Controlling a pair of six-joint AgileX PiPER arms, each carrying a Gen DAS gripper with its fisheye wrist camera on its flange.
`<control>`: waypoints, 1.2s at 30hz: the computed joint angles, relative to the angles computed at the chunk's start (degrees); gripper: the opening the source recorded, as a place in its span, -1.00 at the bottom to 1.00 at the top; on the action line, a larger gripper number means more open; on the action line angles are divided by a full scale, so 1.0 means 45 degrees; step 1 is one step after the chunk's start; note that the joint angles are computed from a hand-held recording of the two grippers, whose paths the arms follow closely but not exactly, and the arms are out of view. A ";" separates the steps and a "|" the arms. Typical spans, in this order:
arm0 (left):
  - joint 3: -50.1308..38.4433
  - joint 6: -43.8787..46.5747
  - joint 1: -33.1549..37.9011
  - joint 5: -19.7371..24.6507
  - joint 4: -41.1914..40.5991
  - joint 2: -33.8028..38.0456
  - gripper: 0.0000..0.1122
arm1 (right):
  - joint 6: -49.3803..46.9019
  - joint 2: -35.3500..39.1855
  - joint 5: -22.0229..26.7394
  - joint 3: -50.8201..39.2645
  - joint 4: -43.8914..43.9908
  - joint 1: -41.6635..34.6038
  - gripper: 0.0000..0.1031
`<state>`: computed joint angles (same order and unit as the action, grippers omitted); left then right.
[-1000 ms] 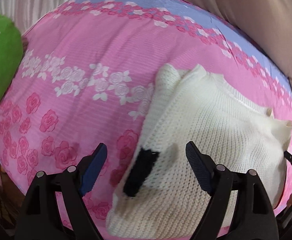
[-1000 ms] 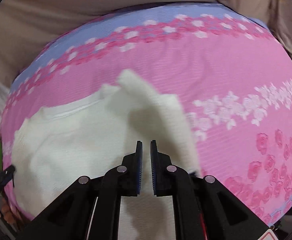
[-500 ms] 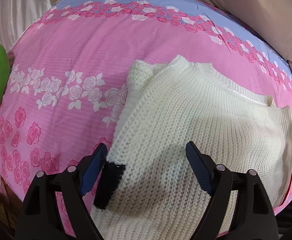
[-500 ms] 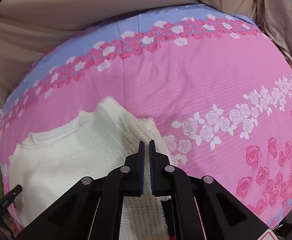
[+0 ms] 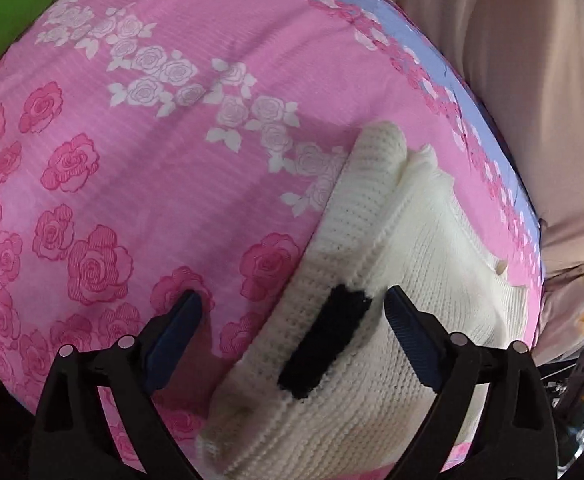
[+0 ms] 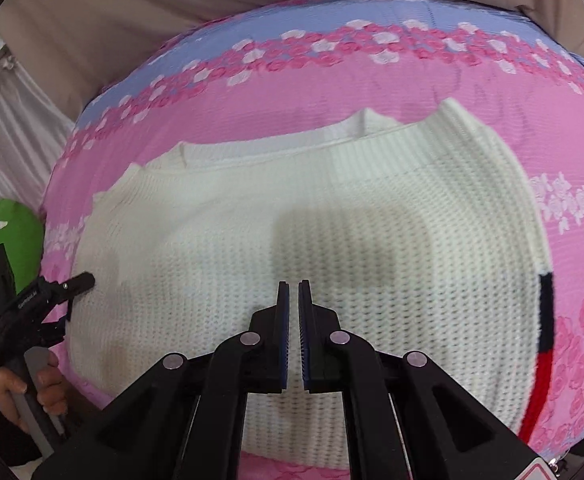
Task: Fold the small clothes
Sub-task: 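Smooth the folded sweater with the left tool while the right tool grasps its edge, then grasp the sweater side with the right tool and fold it over the body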
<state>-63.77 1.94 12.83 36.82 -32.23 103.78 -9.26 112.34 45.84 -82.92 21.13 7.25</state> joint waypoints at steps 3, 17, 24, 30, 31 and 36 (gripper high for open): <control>-0.0154 -0.0233 -0.0411 -0.0067 0.0545 0.0024 0.11 | 0.0021 0.0478 0.0059 -0.0477 -0.0145 0.0512 -0.91; -0.4055 0.1721 -0.3194 0.2779 -0.0353 -0.0834 -0.73 | -0.0313 0.1061 0.0341 -0.0732 -0.0049 0.0458 -0.97; -0.7138 0.1148 -0.6610 0.3293 0.0922 0.1636 -0.73 | -0.0017 -0.0844 0.0124 0.1197 -0.1015 -0.1171 -0.95; -0.8051 -0.0181 -0.7631 0.3762 0.1996 0.3048 -0.11 | -0.0455 -0.2003 0.0109 0.2656 -0.0003 -0.4013 -0.76; -0.7403 -0.0189 -0.7595 0.3312 0.2029 0.2544 0.28 | -0.0764 -0.2127 0.0389 0.2712 0.0472 -0.4561 -0.75; -0.5090 -0.0631 -0.6702 0.1686 0.3655 0.0211 0.53 | -0.2017 -0.2487 0.1203 0.2538 0.2354 -0.5758 0.07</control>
